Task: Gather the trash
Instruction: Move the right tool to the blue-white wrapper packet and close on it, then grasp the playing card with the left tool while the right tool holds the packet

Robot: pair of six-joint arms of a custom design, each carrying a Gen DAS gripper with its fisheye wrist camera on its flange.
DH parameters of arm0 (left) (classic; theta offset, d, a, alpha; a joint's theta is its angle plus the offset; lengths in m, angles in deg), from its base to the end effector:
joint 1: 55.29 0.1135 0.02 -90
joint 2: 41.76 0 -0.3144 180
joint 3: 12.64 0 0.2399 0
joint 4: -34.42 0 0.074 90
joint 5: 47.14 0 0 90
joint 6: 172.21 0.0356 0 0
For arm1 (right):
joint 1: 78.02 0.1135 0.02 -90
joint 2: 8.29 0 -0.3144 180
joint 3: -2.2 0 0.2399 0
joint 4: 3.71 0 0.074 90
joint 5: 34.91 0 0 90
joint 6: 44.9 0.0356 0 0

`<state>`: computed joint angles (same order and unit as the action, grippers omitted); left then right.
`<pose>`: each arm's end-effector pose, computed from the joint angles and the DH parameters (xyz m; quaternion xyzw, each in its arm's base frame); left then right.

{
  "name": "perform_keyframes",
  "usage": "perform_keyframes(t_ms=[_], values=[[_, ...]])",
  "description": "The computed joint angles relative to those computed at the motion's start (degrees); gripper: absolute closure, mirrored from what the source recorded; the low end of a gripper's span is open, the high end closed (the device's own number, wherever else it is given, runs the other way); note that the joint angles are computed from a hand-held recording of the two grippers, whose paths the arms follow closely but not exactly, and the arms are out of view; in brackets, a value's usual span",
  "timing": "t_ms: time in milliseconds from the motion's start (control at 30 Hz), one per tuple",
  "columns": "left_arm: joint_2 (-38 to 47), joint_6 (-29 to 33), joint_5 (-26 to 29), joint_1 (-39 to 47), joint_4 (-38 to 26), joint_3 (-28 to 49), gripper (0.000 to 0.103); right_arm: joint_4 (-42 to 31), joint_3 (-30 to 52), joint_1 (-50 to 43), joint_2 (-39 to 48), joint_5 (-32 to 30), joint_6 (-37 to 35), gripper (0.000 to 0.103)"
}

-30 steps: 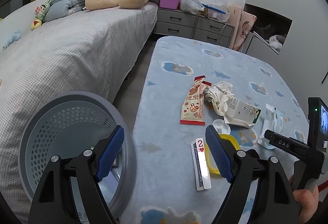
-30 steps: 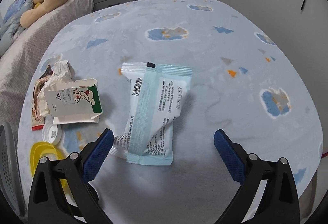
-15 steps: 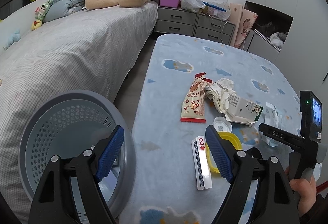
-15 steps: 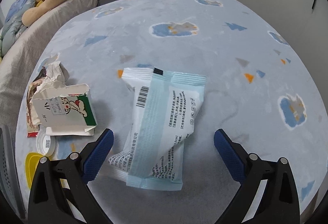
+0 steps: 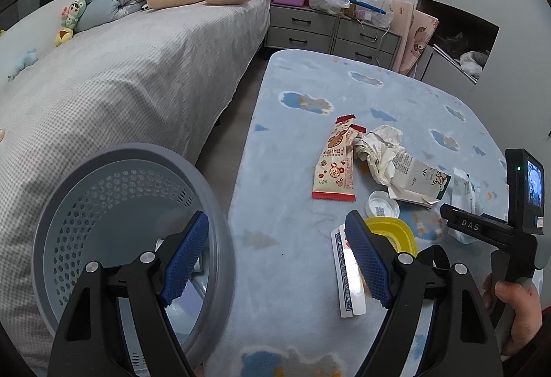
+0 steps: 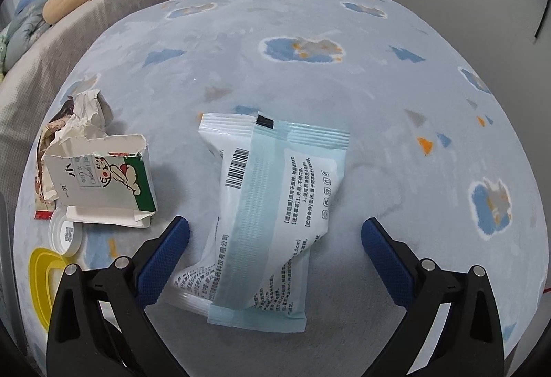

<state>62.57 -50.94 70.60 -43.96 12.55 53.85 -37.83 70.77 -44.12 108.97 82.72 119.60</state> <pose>0.3371 0.0506 0.1798 0.2239 0.9121 -0.1235 0.3204 0.2877 0.1735 0.1081 0.3503 0.9038 -0.0900 0.2289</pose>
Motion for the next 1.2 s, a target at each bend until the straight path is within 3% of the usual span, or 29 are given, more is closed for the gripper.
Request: perform_keyframes(t_ms=[200, 367, 467, 700, 967, 1200], values=[[0.5, 0.9, 0.0, 1.4, -0.8, 0.9, 0.025, 0.9, -0.1, 0.9, 0.3, 2.4, -1.5, 0.008], [1.0, 4.2, 0.9, 2.5, -3.8, 1.4, 0.025, 3.4, -0.6, 1.8, -0.9, 2.7, -4.9, 0.043], [0.5, 5.7, 1.3, 2.5, -3.9, 0.3, 0.025, 4.5, -1.3, 2.2, -1.8, 2.4, -4.9, 0.055], [-2.0, 8.9, 1.9, 1.6, -1.4, -4.6, 0.025, 5.2, -5.7, 5.8, -8.3, 3.3, -0.8, 0.056], [-1.9, 11.4, 0.6, -0.2, 0.1, -8.4, 0.025, -3.4, -7.3, 15.2, -16.5, 6.8, 6.1, 0.056], [-0.6, 11.8, -2.0, -2.4, 3.4, -11.5, 0.025, -0.6, -8.7, 16.9, -17.0, 7.2, 7.3, 0.056]])
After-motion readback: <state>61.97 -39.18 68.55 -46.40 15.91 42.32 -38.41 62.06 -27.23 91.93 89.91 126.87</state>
